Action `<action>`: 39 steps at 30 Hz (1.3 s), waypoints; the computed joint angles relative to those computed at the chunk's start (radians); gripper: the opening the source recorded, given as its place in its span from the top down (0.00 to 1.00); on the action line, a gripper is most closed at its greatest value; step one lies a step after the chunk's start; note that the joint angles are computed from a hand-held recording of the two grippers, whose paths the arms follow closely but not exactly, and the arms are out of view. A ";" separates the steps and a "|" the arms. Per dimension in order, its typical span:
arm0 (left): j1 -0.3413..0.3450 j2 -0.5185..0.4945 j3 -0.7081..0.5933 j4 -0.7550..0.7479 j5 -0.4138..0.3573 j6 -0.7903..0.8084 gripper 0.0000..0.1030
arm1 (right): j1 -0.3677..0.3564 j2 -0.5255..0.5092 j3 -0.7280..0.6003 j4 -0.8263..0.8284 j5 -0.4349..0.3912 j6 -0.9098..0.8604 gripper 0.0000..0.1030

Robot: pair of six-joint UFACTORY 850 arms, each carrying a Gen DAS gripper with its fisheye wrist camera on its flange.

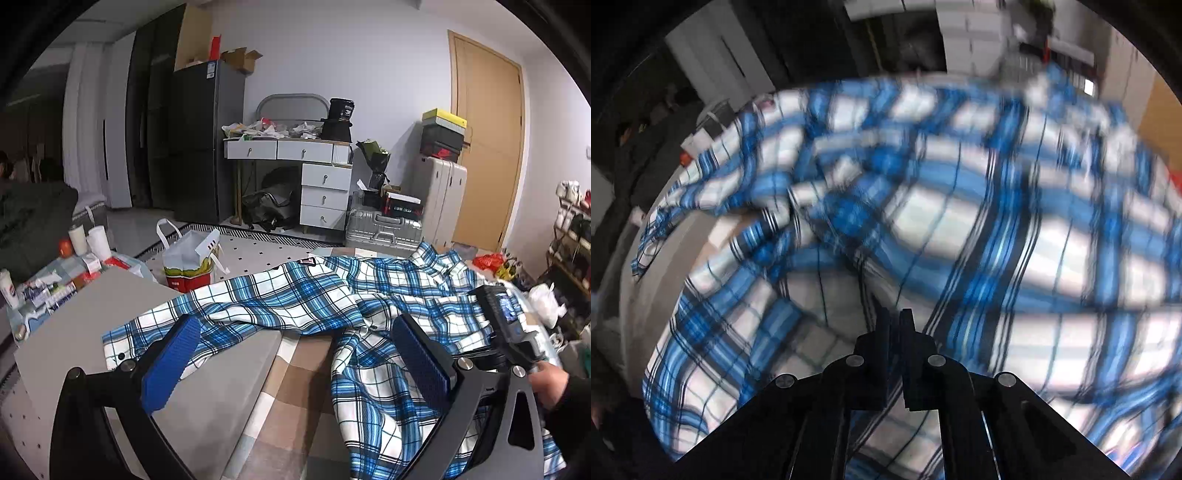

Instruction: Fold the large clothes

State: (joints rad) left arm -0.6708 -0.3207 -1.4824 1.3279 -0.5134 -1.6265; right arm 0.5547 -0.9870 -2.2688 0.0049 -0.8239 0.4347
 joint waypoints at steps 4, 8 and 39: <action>0.007 -0.001 0.000 -0.037 -0.002 0.033 0.01 | 0.002 0.154 0.239 0.048 0.211 -0.006 0.93; 0.014 0.011 0.010 -0.052 0.031 0.017 0.01 | 0.008 0.207 0.271 -0.311 0.187 0.322 0.77; -0.031 -0.164 -0.184 -0.280 0.041 0.383 0.01 | -0.212 0.235 0.346 -0.573 -0.054 0.496 0.57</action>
State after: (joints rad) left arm -0.7020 -0.4851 -1.6666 1.0477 -0.4728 -1.2439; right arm 0.3423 -0.7521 -1.9225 -0.5681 -0.8781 0.9305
